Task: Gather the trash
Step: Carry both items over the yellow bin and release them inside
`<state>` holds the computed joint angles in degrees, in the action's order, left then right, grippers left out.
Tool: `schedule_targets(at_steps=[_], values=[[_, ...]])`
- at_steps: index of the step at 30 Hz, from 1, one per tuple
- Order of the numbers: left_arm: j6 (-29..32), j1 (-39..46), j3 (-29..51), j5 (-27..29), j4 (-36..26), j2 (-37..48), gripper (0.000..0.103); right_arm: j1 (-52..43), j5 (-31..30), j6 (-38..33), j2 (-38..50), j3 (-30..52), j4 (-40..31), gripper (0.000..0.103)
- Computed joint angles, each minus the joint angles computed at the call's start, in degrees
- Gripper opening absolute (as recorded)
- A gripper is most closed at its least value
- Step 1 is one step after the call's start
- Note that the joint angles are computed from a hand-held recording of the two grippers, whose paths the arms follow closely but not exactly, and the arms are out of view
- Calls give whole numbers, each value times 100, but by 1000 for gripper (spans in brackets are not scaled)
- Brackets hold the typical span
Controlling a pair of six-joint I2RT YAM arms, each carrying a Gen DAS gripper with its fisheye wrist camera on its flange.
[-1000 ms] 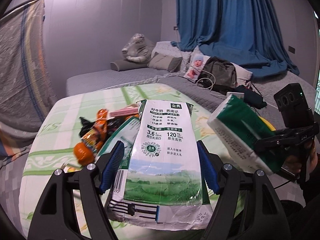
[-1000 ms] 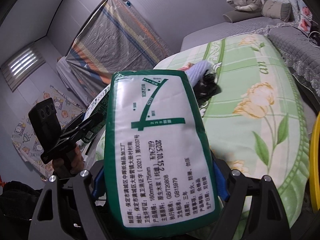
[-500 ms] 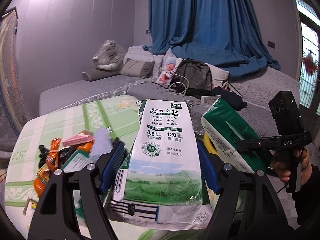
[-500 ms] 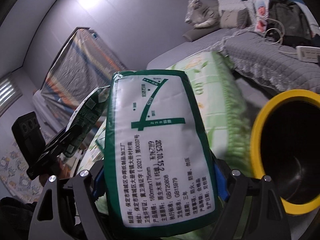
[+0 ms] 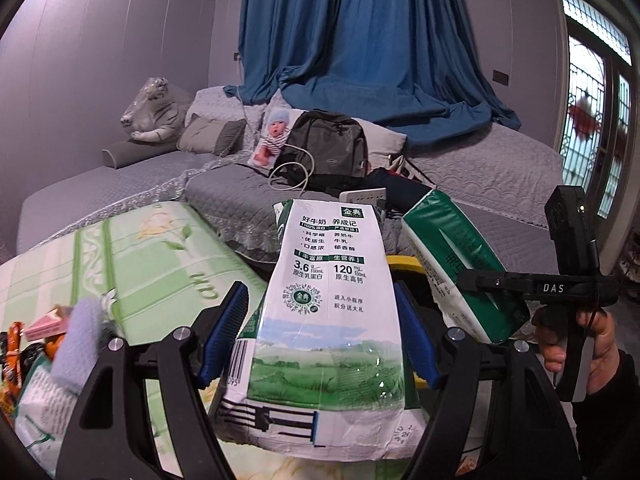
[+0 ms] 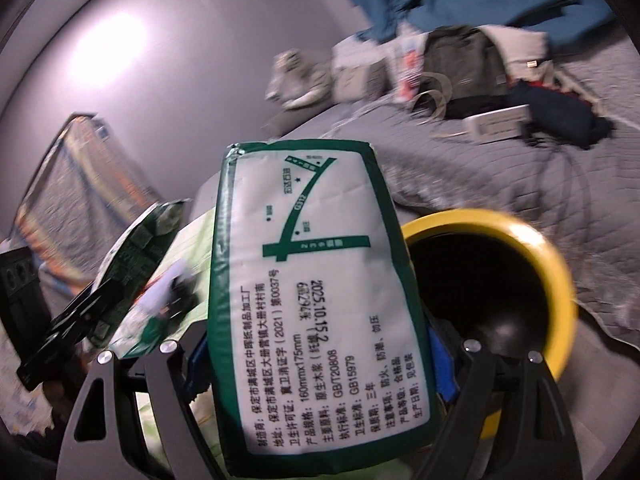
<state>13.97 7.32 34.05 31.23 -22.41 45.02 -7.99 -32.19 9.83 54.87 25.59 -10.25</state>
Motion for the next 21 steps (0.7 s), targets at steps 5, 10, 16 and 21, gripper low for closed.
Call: schedule_targets(at_steps=[5,10,16,21], values=[[-443,-1089,38,-756,867,725,70,-655,418,-231,281,-40,235,79],[-718,-1825,145,-1437,1494,1593,70,-970,548,-267,1036,-127,799,79],[-1036,-2440,185,-1994,2191,2578,70,-1044,546,0,2178,-181,1679,79],[-1218,-2785,352,-2152,2553,3339,70,-1114,479,147,2958,8,2058,79]])
